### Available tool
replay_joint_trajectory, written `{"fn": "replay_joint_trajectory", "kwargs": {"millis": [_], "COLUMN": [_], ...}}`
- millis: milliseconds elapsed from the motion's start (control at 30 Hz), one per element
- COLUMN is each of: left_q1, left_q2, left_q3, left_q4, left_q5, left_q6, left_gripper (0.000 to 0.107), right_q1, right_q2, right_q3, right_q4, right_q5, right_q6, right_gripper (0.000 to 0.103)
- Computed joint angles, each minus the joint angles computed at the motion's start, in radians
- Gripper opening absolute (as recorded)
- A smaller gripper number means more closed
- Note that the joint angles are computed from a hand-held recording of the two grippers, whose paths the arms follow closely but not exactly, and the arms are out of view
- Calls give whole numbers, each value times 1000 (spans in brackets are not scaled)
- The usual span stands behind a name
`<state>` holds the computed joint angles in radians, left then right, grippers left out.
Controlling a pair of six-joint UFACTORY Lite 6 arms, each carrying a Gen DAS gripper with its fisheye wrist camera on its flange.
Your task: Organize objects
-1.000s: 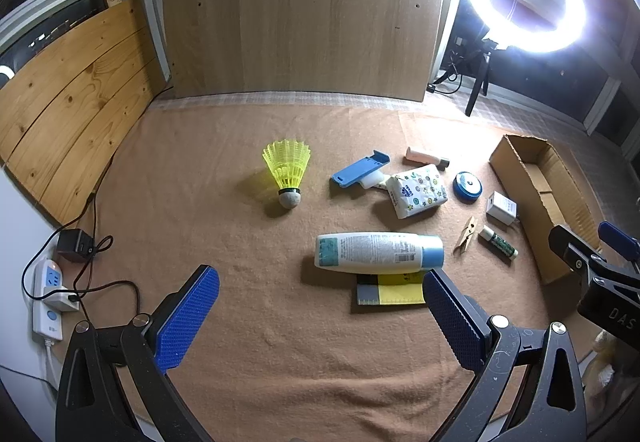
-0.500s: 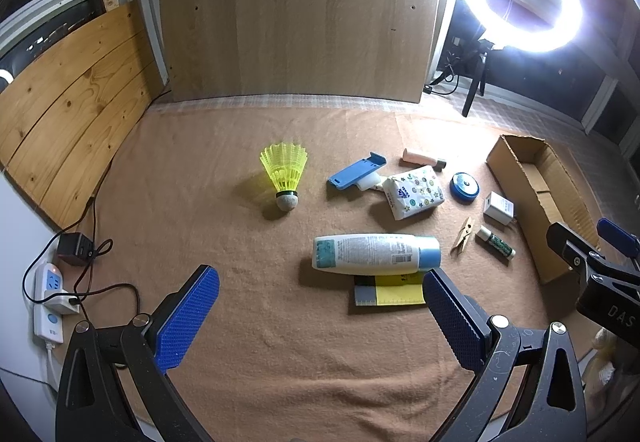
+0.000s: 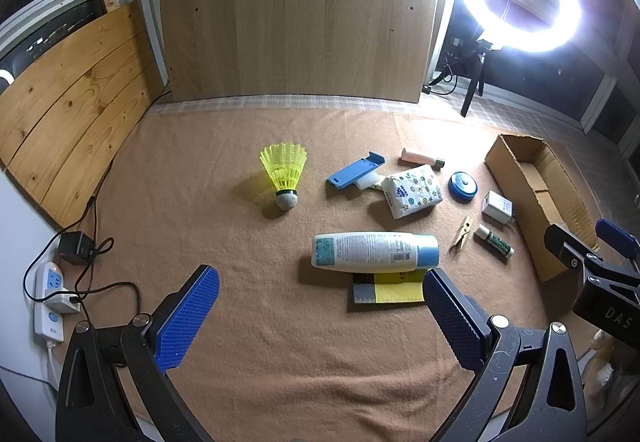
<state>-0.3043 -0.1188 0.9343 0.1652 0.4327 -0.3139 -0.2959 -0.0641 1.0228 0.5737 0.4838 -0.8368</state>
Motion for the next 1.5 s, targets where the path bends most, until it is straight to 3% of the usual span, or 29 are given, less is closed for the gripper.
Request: {"fn": "replay_joint_trajectory", "kwargs": {"millis": [1167,1500], "left_q1": [4,68], "left_q2": [26,216], "left_q3": [10,122], "left_q4": [-12,-200], "left_q5": [-13,-43], "left_q6": [17,263], "left_gripper": [103,103], "right_q1": [-5,-28], "right_q2": [-5,40], "right_q3": [-10,13], "right_q4": [9,10], "right_q5": [2,-1], "right_q6": [-18,-17], "right_gripper": [103,103]}}
